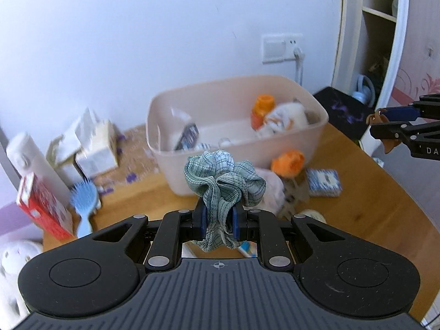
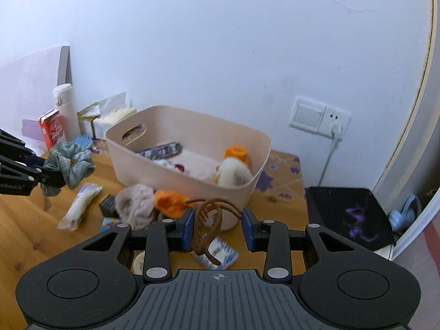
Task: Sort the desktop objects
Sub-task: 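Carry the scrunchie and brown clip into the bin and open both tools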
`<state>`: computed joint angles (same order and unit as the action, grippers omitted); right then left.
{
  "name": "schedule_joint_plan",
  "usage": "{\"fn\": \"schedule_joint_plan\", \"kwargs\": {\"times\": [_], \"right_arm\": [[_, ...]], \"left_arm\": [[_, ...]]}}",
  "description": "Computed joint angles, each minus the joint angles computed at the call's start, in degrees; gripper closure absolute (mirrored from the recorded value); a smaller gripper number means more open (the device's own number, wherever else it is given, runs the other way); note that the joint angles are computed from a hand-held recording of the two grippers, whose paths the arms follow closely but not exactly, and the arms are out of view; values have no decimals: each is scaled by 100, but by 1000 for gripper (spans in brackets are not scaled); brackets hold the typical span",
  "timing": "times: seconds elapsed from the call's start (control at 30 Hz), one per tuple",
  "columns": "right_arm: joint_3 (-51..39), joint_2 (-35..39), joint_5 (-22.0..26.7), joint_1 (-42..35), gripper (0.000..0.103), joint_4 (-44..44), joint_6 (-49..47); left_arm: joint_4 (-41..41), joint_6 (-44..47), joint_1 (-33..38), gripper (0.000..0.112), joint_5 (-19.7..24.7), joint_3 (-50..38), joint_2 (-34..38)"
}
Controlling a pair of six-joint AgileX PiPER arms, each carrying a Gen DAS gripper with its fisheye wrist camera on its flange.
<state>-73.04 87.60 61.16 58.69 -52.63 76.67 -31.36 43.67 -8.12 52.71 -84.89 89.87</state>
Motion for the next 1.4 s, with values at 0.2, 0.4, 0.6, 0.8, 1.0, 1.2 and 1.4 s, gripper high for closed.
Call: {"fn": "schedule_joint_plan", "kwargs": {"times": [0.2, 0.4, 0.6, 0.8, 1.0, 1.2, 1.4], "right_arm": [[-275, 160, -294, -424, 69, -10, -411], [-581, 344, -585, -844, 69, 4, -802], [-997, 645, -910, -1328, 69, 126, -1358], [-1385, 988, -1156, -1741, 69, 398, -1934], [-1780, 1364, -1468, -2056, 69, 662, -2367], [-2109, 1833, -1829, -2365, 69, 1023, -2786], [-2487, 2300, -1881, -2554, 69, 1507, -3190]], "left_arm": [[40, -167, -25, 95, -126, -728, 489], [216, -582, -110, 95, -74, -1545, 1045], [527, -1017, -296, 95, -22, -2444, 1690], [819, -1273, -562, 95, -73, -3069, 2189], [1199, -1779, -841, 95, 158, -3858, 2793], [1450, -2442, -995, 95, 947, -5298, 3718], [1805, -2781, -1164, 95, 1647, -6562, 4541]]}}
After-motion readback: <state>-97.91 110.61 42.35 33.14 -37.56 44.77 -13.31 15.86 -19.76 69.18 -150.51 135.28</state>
